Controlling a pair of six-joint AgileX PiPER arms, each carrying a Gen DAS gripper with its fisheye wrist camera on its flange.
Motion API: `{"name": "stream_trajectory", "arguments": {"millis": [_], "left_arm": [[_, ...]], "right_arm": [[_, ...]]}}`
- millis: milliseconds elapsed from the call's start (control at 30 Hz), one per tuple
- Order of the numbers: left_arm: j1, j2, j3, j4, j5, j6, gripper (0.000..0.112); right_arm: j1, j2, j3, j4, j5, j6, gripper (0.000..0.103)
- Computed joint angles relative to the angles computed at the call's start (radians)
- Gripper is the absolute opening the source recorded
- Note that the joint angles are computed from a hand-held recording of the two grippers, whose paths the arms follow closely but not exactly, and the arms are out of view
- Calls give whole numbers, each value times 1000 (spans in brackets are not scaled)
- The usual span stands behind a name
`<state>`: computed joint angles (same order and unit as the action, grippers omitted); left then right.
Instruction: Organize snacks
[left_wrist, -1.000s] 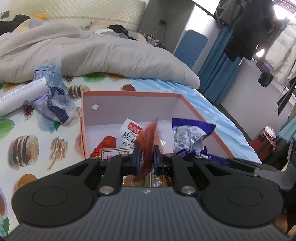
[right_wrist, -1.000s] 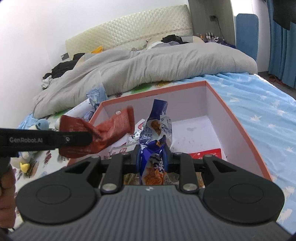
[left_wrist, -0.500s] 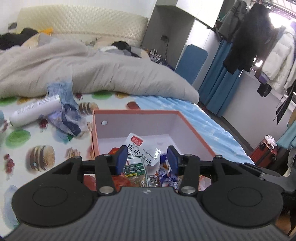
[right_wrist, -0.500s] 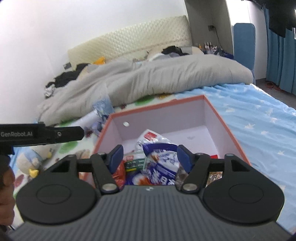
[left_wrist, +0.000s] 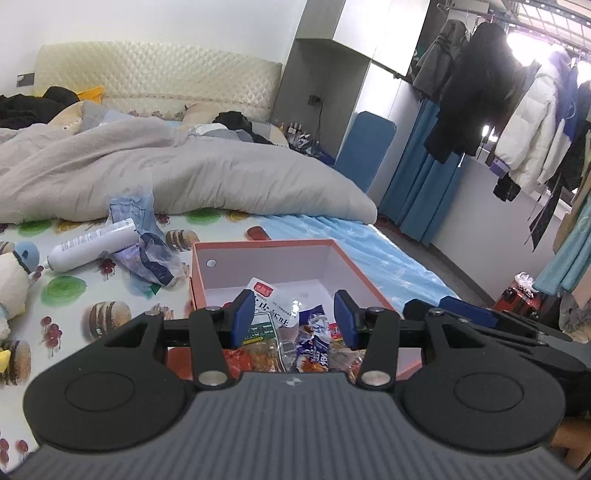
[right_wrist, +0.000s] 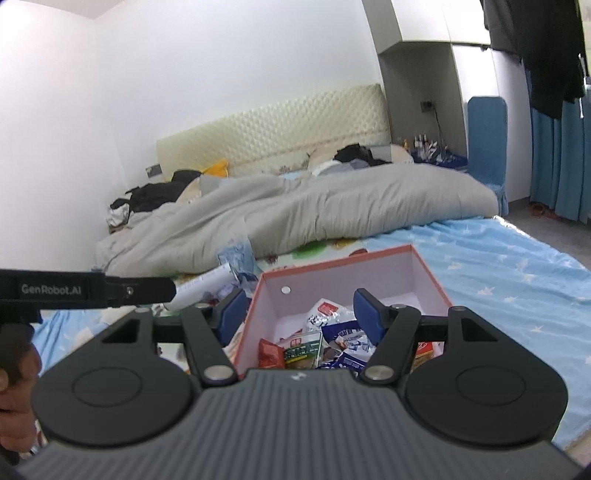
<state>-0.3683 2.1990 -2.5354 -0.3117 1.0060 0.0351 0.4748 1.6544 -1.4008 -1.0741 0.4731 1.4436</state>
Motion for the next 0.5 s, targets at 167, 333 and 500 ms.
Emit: {"name": "stream_trajectory", "arguments": {"millis": [167, 333, 500], "left_arm": [[-7, -129, 155, -16, -30, 27, 53], [-20, -207, 248, -24, -42, 50, 53], [-22, -279, 343, -25, -58, 54, 53]], "right_arm": [[56, -58, 21, -44, 80, 32, 66], [93, -94, 42, -75, 137, 61, 66], [145, -130, 70, -88, 216, 88, 66]]}}
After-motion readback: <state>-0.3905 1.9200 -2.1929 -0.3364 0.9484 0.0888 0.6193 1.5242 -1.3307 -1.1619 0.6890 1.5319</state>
